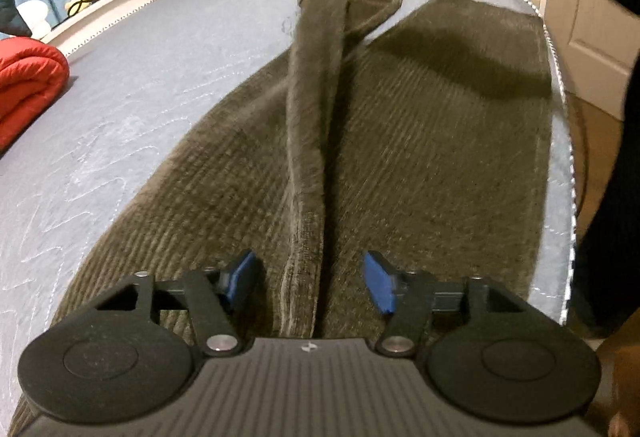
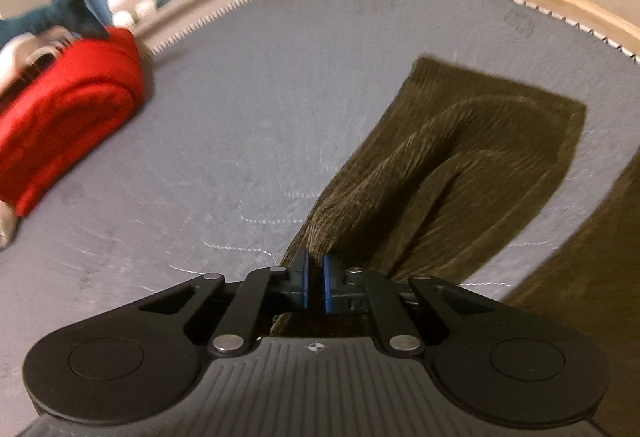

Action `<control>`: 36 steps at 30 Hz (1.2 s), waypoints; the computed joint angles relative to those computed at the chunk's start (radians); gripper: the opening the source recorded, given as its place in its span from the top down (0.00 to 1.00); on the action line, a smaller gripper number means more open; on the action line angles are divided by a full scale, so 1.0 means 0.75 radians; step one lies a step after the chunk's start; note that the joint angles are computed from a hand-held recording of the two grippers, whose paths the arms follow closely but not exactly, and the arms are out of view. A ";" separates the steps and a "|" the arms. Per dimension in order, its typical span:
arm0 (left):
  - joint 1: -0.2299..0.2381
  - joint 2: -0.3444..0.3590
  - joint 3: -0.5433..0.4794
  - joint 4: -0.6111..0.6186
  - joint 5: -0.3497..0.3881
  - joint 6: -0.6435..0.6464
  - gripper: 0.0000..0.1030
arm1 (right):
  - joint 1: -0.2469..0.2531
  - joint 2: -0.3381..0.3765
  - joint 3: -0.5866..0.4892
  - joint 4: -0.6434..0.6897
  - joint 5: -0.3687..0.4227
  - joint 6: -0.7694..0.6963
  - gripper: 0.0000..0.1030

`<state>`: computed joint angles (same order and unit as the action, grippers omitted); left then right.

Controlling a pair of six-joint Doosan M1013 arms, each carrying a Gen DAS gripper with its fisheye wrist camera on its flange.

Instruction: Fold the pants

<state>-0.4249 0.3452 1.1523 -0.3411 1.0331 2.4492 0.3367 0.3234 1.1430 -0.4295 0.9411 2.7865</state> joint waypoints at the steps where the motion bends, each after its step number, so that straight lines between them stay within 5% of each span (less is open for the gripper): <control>1: -0.006 0.003 0.001 0.015 -0.003 -0.006 0.76 | -0.001 -0.043 0.050 -0.006 -0.038 0.007 0.96; 2: -0.010 0.007 -0.003 0.032 0.000 -0.018 0.93 | 0.000 -0.072 0.086 -0.010 -0.067 0.016 0.96; 6: 0.021 0.011 -0.062 -0.057 0.088 -0.009 0.93 | 0.001 -0.210 0.248 0.007 -0.181 0.020 0.97; 10: 0.085 -0.014 -0.101 -0.193 0.246 0.186 0.94 | -0.012 -0.354 0.406 0.172 -0.263 -0.067 0.97; 13: 0.105 -0.025 -0.083 -0.194 0.375 0.343 0.93 | -0.039 -0.401 0.450 0.405 -0.161 -0.355 0.95; 17: 0.079 -0.018 -0.072 -0.123 0.390 0.347 0.79 | -0.010 -0.415 0.462 0.122 0.034 -0.213 0.90; 20: 0.092 0.009 -0.114 -0.247 0.391 0.250 0.63 | -0.011 -0.427 0.488 -0.048 -0.054 -0.067 0.83; 23: 0.089 0.031 -0.136 -0.324 0.371 0.152 0.63 | -0.018 -0.392 0.473 -0.096 -0.143 -0.042 0.63; 27: 0.063 0.057 -0.139 -0.301 0.367 0.104 0.63 | -0.022 -0.269 0.363 -0.062 -0.163 -0.203 0.61; 33: 0.039 0.072 -0.118 -0.229 0.401 0.116 0.62 | -0.012 -0.082 0.178 -0.057 0.008 -0.381 0.48; 36: 0.030 0.063 -0.093 -0.202 0.395 0.165 0.43 | 0.001 -0.017 0.112 -0.069 0.151 -0.456 0.48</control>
